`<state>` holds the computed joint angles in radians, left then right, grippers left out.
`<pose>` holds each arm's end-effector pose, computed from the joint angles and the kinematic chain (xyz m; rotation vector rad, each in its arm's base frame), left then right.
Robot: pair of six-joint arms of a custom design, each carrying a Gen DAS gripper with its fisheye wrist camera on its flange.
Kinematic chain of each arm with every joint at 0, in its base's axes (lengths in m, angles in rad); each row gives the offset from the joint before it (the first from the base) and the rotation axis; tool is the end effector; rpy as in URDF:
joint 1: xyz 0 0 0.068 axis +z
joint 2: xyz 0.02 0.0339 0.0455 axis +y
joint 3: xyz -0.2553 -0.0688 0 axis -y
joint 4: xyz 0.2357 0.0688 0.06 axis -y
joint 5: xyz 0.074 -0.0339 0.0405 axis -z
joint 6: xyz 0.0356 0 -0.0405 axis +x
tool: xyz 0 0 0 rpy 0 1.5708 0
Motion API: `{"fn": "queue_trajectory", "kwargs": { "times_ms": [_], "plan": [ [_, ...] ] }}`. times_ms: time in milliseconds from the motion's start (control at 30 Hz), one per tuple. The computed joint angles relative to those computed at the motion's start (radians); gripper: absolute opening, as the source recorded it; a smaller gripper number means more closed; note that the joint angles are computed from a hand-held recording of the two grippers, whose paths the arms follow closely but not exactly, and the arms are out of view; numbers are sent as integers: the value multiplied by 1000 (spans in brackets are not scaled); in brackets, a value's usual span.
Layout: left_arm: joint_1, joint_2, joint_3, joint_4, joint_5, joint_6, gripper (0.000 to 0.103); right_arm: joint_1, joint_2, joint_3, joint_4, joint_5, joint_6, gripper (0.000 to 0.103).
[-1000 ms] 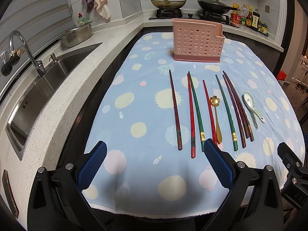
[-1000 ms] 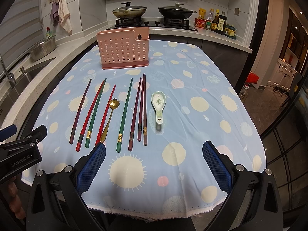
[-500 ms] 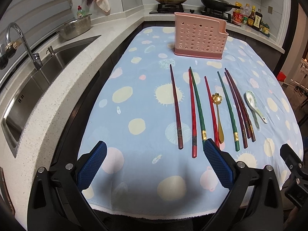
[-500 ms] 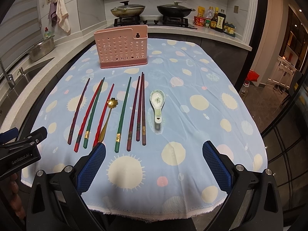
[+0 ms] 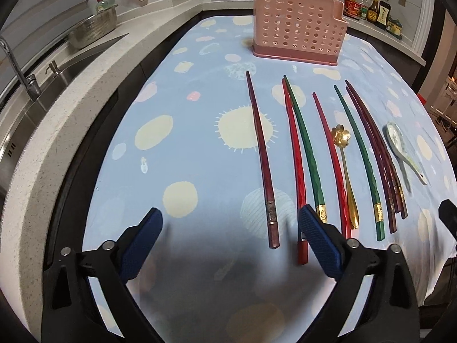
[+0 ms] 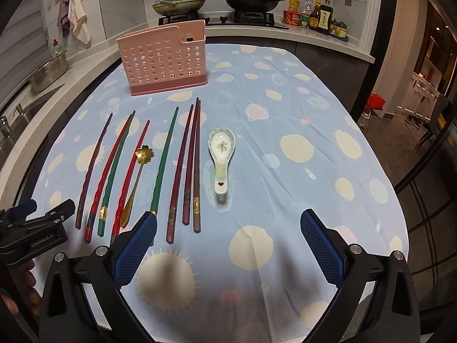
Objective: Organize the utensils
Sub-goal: 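Grasp the dark red chopstick with the left tool while the right tool grasps the white ceramic spoon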
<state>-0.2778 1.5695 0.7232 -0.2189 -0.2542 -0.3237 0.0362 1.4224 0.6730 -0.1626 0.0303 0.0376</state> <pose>0.2653 -0.0664 0.1372 -0.1446 2.5812 0.1176 0.2626 0.0084 0.1627 0.0146 2.4822 -0.0063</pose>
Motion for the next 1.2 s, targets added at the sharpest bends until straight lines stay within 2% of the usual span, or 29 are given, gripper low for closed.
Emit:
{"fn": "queue_trajectory", "kwargs": {
  "times_ms": [33,100,200,300,467,533,767,1067,1200],
  "plan": [
    [7,25,12,3,18,10,74,-5,20,13,7,-1,2,96],
    [29,65,31,3,64,20,65,-14,58,37,22,-7,4,96],
    [40,85,31,19,83,23,61,-19,111,68,48,-8,-3,95],
    [31,82,23,34,80,38,52,-24,167,106,56,-21,-6,87],
    [30,77,29,34,116,53,25,-22,241,160,59,-39,-5,71],
    [35,73,31,28,142,60,9,-24,265,180,56,-52,-5,65],
    [30,69,22,38,177,67,7,-55,345,252,24,-121,23,35],
    [32,81,27,50,177,75,7,-75,422,310,16,-127,29,18],
    [31,81,25,55,178,70,7,-74,440,302,34,-128,23,14]
  ]
}}
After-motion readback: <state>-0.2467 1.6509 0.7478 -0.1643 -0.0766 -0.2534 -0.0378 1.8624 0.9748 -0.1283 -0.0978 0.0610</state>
